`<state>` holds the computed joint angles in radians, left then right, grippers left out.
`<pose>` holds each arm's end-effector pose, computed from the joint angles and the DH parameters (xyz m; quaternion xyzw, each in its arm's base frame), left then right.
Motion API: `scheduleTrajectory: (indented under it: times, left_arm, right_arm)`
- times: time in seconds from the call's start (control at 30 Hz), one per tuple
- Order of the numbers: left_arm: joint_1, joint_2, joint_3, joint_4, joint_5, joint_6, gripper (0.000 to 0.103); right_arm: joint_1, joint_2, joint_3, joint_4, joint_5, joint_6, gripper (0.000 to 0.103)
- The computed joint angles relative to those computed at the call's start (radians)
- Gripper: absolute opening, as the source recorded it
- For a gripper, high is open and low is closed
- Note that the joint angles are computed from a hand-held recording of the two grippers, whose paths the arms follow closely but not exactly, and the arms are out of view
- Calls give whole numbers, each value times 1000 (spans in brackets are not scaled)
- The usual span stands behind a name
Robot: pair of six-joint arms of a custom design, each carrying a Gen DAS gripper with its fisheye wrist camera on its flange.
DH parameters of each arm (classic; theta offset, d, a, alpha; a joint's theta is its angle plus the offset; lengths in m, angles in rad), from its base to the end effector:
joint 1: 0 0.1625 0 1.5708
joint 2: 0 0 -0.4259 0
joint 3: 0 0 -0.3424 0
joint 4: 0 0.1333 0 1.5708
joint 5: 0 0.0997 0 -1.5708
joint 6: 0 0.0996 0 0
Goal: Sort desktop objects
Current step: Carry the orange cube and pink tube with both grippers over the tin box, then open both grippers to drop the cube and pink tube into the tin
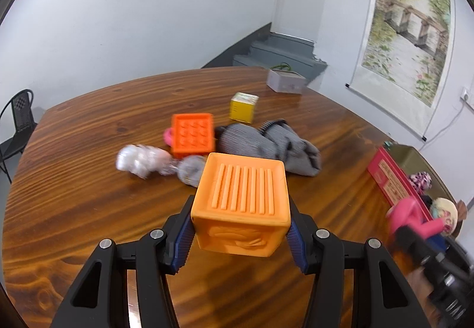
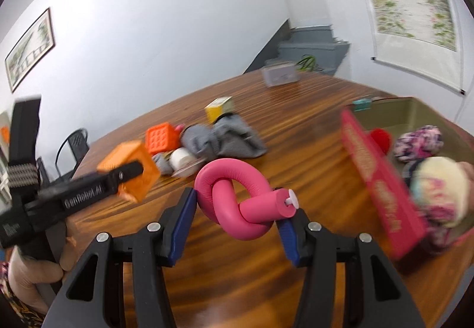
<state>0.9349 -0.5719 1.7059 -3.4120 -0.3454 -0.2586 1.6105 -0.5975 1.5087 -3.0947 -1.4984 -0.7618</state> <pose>-0.1741 -0.6181 0.1219 -0.0517 0.7912 -0.4888 0.3639 0.1682 -0.6945 0.1076 0.3818 -0.8731 0.2941 0.0742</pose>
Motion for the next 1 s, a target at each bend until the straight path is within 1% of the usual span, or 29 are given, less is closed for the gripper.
scheduleTrajectory:
  times: [0.17,0.27,0.4,0.5,0.57,0.7,0.8,1.0]
  left_arm:
    - [-9,54,-88,54,-40,14,56]
    - [-15,95,-158,94,-73,34,56]
    - [-22,144,-243,143,-108,67,56]
    - [-27,178,-306,179,-122,96,56]
    - [-29,199,-348,202,-129,112,56]
    - [-30,240,-436,243,-146,154,56]
    - [-31,276,-513,262,-167,198,56]
    - [-29,355,-677,331,-219,259,56]
  right_arm:
    - [-40,-52,-9,-44,38,37,57]
    - [-62,-72,-17,-82,41,45,57]
    - [-83,-67,-67,-86,9,37,57]
    - [-96,-54,-111,-70,-23,54,57]
    - [-104,-54,-129,-70,-32,58,57]
    - [-95,-19,-203,-95,-112,58,57]
    - [-100,-3,-259,-65,-131,75,57]
    - [-109,8,-303,-44,-146,68,57]
